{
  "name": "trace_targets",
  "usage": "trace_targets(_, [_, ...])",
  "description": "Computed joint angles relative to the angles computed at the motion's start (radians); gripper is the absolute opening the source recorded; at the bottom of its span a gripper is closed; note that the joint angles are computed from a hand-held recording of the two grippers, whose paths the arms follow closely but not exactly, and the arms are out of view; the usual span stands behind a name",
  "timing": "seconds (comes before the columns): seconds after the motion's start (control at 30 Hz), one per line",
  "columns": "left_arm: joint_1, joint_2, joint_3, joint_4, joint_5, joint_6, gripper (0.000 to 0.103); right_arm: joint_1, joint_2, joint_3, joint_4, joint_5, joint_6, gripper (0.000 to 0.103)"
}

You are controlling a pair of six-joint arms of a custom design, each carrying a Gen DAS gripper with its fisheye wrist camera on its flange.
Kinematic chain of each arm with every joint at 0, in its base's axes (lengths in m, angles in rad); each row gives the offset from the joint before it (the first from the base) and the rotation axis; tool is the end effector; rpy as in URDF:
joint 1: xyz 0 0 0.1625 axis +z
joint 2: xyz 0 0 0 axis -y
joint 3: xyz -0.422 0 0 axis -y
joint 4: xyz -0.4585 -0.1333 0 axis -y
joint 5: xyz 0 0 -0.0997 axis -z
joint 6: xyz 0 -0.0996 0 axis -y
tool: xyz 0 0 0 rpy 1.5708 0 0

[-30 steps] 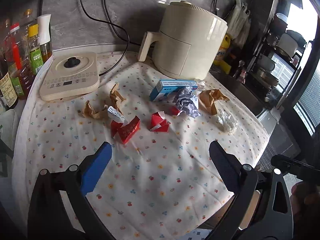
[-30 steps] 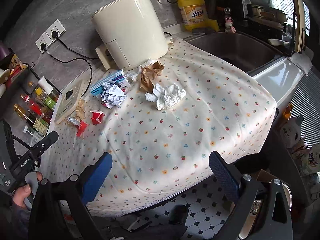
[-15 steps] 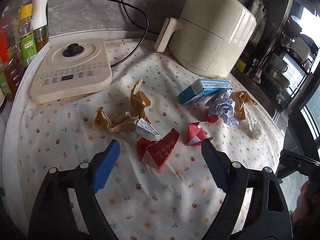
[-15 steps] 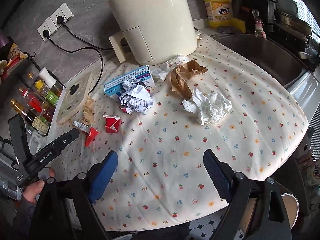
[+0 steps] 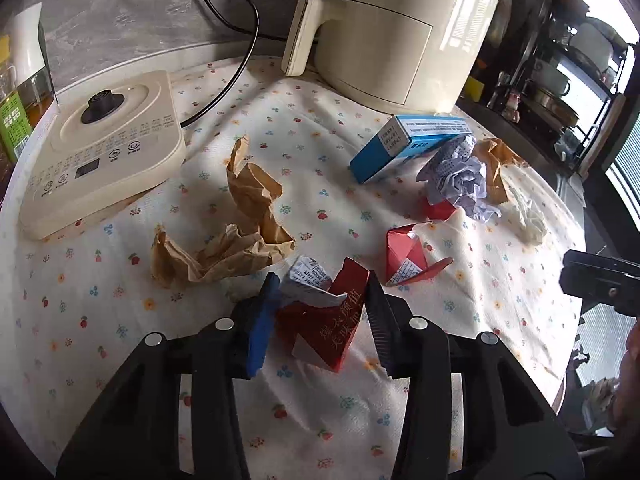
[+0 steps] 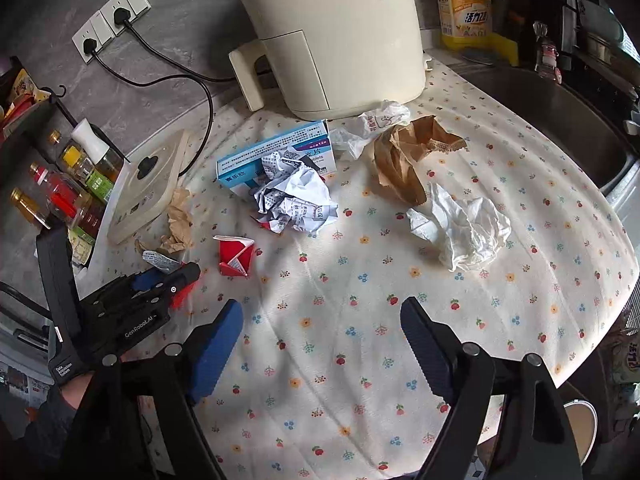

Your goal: Collect trash

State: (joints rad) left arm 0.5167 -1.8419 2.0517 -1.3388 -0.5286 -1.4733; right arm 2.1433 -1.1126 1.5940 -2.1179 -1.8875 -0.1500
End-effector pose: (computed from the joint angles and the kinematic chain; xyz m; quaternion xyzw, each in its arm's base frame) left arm -0.2430 -0.3903 0.3856 -0.0694 0.8504 -0.4056 0.3280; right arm 0.4645 -0.5319 0.2408 0.3440 -0.9251 0.0648 0.1473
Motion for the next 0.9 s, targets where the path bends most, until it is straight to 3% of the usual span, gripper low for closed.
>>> trace_targets(0.33, [-0.073, -0.059, -0.018, 0.12, 0.074, -0.133, 0.041, 0.043, 0.115, -0.072, 0.06, 0.069, -0.074, 0.047])
trace_targets(0.47, [-0.076, -0.074, -0.03, 0.2, 0.077, -0.217, 0.041, 0.055, 0.162, -0.092, 0.052, 0.084, -0.117, 0.047])
trace_targets(0.5, [-0.075, -0.077, -0.031, 0.21, 0.075, -0.235, 0.041, 0.058, 0.174, -0.099, 0.06, 0.08, -0.13, 0.041])
trace_targets(0.53, [-0.076, -0.079, -0.033, 0.223, 0.075, -0.252, 0.041, 0.06, 0.185, -0.106, 0.076, 0.074, -0.139, 0.026])
trace_targets(0.6, [-0.081, -0.077, -0.039, 0.255, 0.08, -0.281, 0.041, 0.059, 0.191, -0.108, 0.093, 0.077, -0.139, 0.008])
trace_targets(0.77, [-0.104, -0.066, -0.055, 0.305, 0.085, -0.329, 0.041, 0.059, 0.134, -0.065, 0.059, 0.106, -0.171, 0.004])
trace_targets(0.9, [-0.108, -0.048, -0.049, 0.232, 0.091, -0.27, 0.041, 0.052, 0.081, -0.036, 0.052, 0.107, -0.16, 0.004])
